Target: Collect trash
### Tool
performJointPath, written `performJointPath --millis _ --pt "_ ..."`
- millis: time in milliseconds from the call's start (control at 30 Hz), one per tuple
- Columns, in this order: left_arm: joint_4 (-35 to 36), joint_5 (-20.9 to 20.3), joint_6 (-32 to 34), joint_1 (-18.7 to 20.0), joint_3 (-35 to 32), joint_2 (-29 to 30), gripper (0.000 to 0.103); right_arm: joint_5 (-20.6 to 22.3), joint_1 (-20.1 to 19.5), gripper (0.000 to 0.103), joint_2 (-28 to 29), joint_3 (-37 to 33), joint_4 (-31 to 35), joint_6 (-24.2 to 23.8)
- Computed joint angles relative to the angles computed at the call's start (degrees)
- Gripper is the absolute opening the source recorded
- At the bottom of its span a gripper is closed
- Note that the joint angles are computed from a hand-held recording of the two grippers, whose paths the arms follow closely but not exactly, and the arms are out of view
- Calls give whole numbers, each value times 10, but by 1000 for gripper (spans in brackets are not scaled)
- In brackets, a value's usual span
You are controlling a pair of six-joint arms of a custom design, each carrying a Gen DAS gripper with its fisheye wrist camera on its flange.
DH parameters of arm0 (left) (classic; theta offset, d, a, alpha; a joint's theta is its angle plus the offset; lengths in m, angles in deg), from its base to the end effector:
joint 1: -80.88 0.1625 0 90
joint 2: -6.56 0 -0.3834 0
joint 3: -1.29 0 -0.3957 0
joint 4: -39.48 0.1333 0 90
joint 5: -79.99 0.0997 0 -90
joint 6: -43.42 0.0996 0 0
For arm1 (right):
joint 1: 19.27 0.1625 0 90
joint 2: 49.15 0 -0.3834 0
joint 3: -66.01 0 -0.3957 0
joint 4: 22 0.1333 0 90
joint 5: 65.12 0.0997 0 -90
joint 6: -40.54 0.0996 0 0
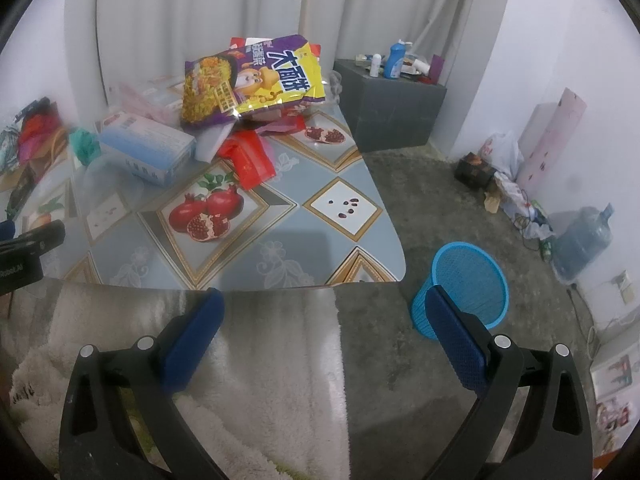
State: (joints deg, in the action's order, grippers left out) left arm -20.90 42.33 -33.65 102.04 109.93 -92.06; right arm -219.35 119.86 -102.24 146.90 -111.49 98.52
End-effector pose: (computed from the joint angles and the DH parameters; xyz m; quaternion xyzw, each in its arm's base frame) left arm -0.2686 -0.3315 0.3623 0.0886 0.8529 -0.3075 0.4126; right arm 0.5182 -0.3907 0.1991 0.0663 -0.8288 0.2916 0.4728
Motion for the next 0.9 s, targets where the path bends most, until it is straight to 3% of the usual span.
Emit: performJointPath --millis 900 --pt "-9 -6 7 0 9 -1 98 -1 -3 96 -3 4 -1 3"
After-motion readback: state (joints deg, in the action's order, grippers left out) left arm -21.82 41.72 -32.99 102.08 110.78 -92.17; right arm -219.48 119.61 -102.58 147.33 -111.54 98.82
